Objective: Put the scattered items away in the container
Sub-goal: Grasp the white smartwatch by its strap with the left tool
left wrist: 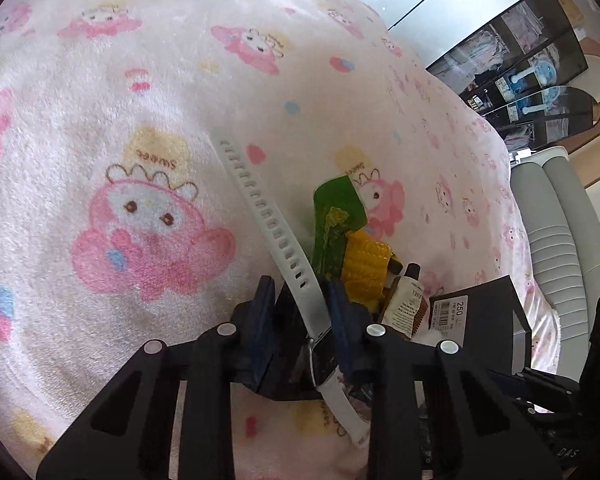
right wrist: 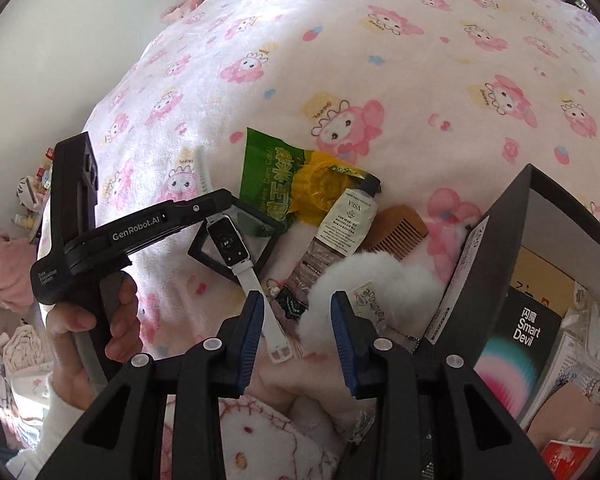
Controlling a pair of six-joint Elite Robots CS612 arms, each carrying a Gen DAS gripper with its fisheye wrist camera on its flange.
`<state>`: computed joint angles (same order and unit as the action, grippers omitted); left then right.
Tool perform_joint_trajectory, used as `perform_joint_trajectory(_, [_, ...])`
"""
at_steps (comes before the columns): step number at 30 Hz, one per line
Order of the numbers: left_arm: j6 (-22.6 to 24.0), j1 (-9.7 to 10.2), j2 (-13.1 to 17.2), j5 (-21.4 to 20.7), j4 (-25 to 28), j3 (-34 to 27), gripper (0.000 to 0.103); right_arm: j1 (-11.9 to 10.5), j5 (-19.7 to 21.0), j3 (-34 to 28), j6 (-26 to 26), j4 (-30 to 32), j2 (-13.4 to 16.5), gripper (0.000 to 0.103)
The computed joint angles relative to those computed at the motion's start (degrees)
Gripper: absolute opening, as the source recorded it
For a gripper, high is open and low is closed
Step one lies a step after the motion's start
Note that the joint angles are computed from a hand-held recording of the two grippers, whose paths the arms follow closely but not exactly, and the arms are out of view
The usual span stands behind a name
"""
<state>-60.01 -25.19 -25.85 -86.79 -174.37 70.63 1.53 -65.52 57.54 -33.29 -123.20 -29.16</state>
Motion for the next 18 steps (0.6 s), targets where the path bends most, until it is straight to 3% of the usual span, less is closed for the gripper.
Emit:
perform_joint_trajectory(3, [1.38,-0.35,-0.99,0.59,-1.04,1.16,0.026,-0.15,-0.16,2.54,0.26,-3.08,-1.41,0.031])
perform_joint_trajectory(8, [2.77,-1.06,-3.21,3.25,-1.56,3.80,0.025,-0.99,2.17,4.67,0.40,-2.22,-2.87,0.031])
perform_joint_trajectory(12, [-3.28,-1.51,-4.81,5.12,1.22,7.72,0.022,-1.61,2.50,6.75,0.52,-3.25,-4.27,0.031])
perform_joint_trajectory(15, [-9.85,-2.09,-4.88,5.40,0.43,10.60,0.020,-1.93,2.13,7.85,0.34,-4.23,-4.86,0.031])
perform_joint_trajectory(18, [-12.98,-2.11,-4.34,5.86,-2.93,11.70,0.016,-1.94,1.93,7.18,1.02,-3.21,-4.29,0.031])
